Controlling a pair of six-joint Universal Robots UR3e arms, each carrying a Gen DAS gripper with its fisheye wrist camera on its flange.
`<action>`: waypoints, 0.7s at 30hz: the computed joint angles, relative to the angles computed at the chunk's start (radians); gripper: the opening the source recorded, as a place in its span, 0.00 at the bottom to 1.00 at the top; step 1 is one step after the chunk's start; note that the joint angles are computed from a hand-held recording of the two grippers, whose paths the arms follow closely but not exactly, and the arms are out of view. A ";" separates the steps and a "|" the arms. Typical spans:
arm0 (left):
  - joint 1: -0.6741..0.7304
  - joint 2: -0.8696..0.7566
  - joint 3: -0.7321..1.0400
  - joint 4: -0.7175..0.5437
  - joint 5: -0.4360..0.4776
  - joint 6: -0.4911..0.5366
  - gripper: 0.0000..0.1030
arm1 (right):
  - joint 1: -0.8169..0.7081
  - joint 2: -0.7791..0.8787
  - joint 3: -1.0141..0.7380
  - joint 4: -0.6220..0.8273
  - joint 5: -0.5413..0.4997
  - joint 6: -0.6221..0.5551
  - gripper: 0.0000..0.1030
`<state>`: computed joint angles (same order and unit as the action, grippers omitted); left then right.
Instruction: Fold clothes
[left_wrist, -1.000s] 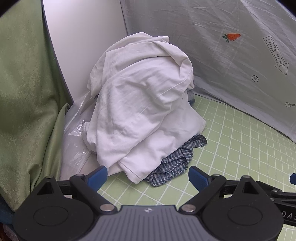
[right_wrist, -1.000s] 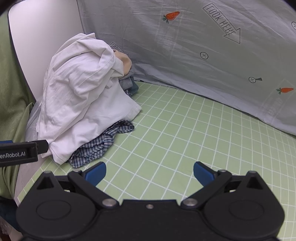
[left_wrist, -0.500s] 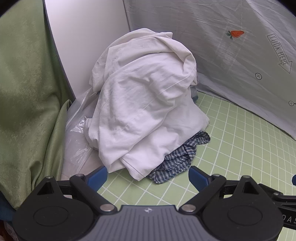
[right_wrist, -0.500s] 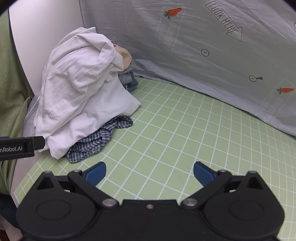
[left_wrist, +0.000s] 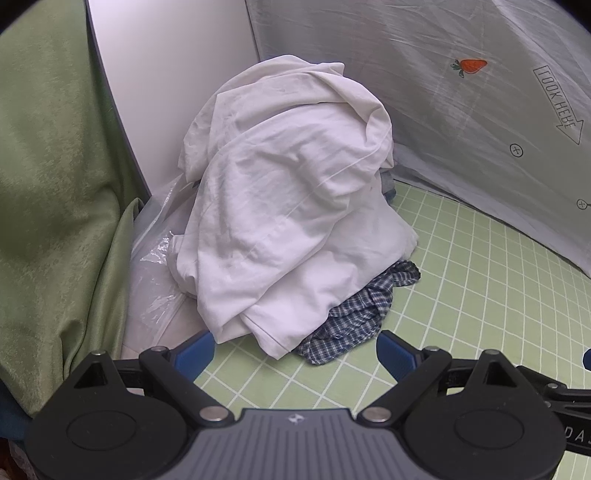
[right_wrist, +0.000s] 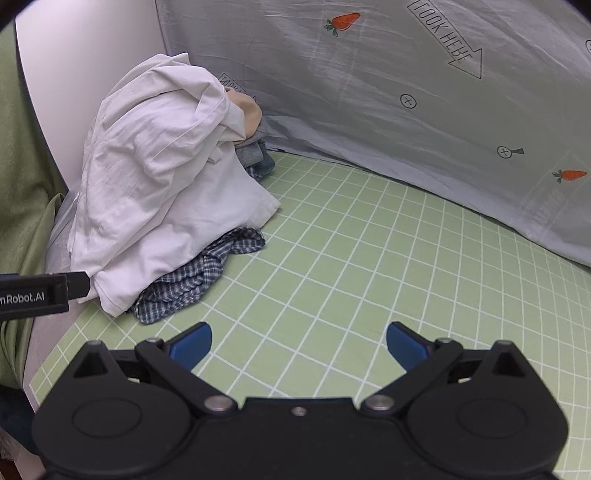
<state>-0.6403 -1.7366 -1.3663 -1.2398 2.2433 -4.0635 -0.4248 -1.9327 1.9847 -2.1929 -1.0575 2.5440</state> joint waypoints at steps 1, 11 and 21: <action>0.000 0.000 0.001 -0.002 0.000 -0.001 0.92 | 0.000 0.000 -0.001 0.001 0.000 -0.001 0.99; -0.002 0.005 -0.001 -0.015 -0.004 -0.009 0.92 | -0.002 -0.004 0.000 0.010 0.001 -0.007 0.99; 0.007 0.002 0.007 -0.039 -0.018 -0.017 0.92 | 0.016 0.022 -0.012 -0.002 -0.017 0.007 0.99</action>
<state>-0.6329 -1.7347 -1.3596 -1.2784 2.2255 -4.0808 -0.4087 -1.9111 1.9731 -2.1944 -1.0744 2.5510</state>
